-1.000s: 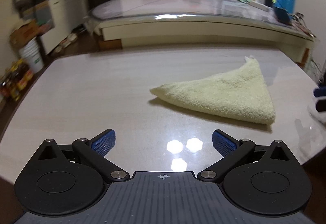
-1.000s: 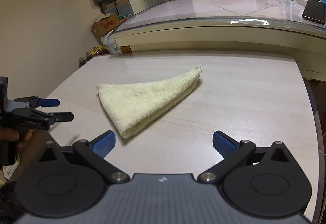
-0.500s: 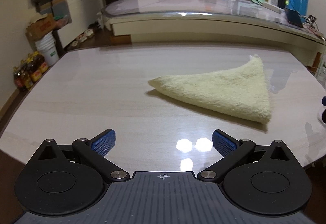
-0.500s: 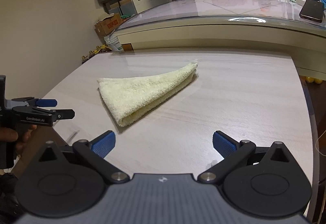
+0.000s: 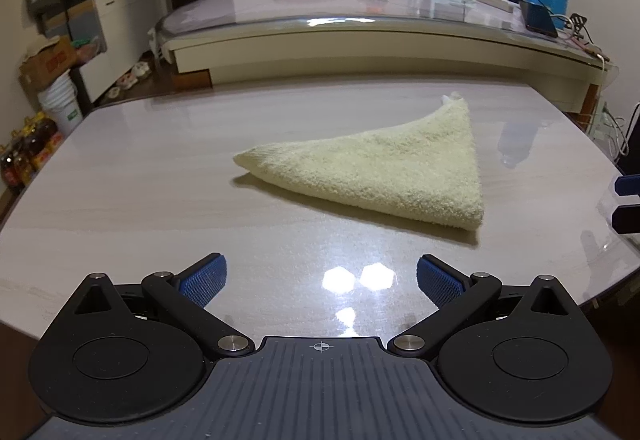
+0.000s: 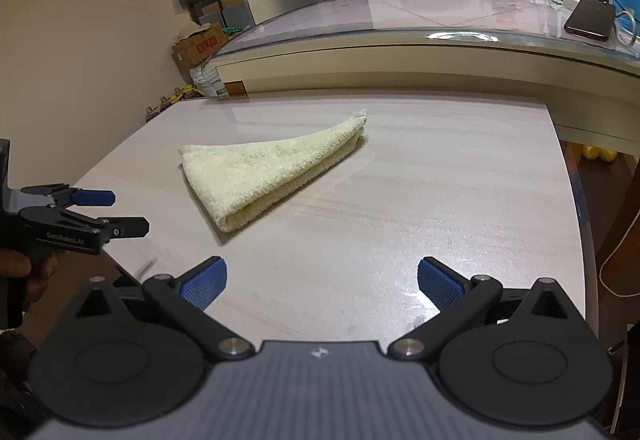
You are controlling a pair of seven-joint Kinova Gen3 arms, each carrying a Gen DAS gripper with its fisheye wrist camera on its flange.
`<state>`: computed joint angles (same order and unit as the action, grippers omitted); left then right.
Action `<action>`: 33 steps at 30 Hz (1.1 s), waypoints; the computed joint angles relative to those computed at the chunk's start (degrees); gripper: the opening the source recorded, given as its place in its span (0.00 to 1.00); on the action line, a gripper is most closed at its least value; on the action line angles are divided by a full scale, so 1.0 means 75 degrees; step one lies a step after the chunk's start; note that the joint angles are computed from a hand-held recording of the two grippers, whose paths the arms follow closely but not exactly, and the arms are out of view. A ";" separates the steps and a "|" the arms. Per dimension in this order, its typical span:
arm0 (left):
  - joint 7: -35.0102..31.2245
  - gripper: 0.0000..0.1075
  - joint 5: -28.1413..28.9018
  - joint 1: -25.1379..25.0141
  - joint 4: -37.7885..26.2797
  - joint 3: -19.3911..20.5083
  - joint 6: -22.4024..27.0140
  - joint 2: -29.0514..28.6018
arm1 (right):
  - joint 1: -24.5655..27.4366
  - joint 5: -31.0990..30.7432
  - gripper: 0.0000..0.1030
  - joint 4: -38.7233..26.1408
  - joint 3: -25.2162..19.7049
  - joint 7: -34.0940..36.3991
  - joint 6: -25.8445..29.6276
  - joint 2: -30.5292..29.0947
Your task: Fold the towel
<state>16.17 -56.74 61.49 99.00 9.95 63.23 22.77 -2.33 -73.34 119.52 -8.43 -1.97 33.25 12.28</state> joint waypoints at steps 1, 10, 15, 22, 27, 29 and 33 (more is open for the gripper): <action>0.0016 0.96 -0.0008 -0.0003 0.0020 0.0002 -0.0032 -0.0011 | -0.0020 0.0030 1.00 -0.0017 -0.0001 -0.0032 -0.0016 0.0001; 0.0271 0.96 -0.0284 -0.0063 0.0351 0.0010 -0.0269 -0.0206 | -0.0106 0.0442 1.00 -0.0391 -0.0130 -0.0590 -0.0056 0.0159; 0.0337 0.96 -0.0568 -0.0361 0.0736 0.0066 -0.0651 -0.0461 | -0.0074 0.0472 0.99 -0.0980 -0.0251 -0.0894 0.0075 0.0519; 0.0255 0.96 -0.0780 -0.0889 0.1168 0.0061 -0.1098 -0.0723 | -0.0380 0.1497 0.83 -0.2805 -0.0447 -0.2511 0.0216 0.1714; 0.0253 0.96 -0.0930 -0.1154 0.1369 0.0110 -0.1129 -0.0889 | -0.0664 0.2472 0.68 -0.4101 -0.0421 -0.3964 0.0455 0.2560; 0.0273 0.96 -0.0986 -0.1269 0.1437 0.0134 -0.1201 -0.0942 | -0.0879 0.2927 0.56 -0.4710 -0.0270 -0.4544 0.0635 0.2953; 0.0181 0.96 -0.1018 -0.1557 0.1542 0.0144 -0.1464 -0.1027 | -0.0904 0.3556 0.43 -0.5384 -0.0382 -0.5263 0.0894 0.3421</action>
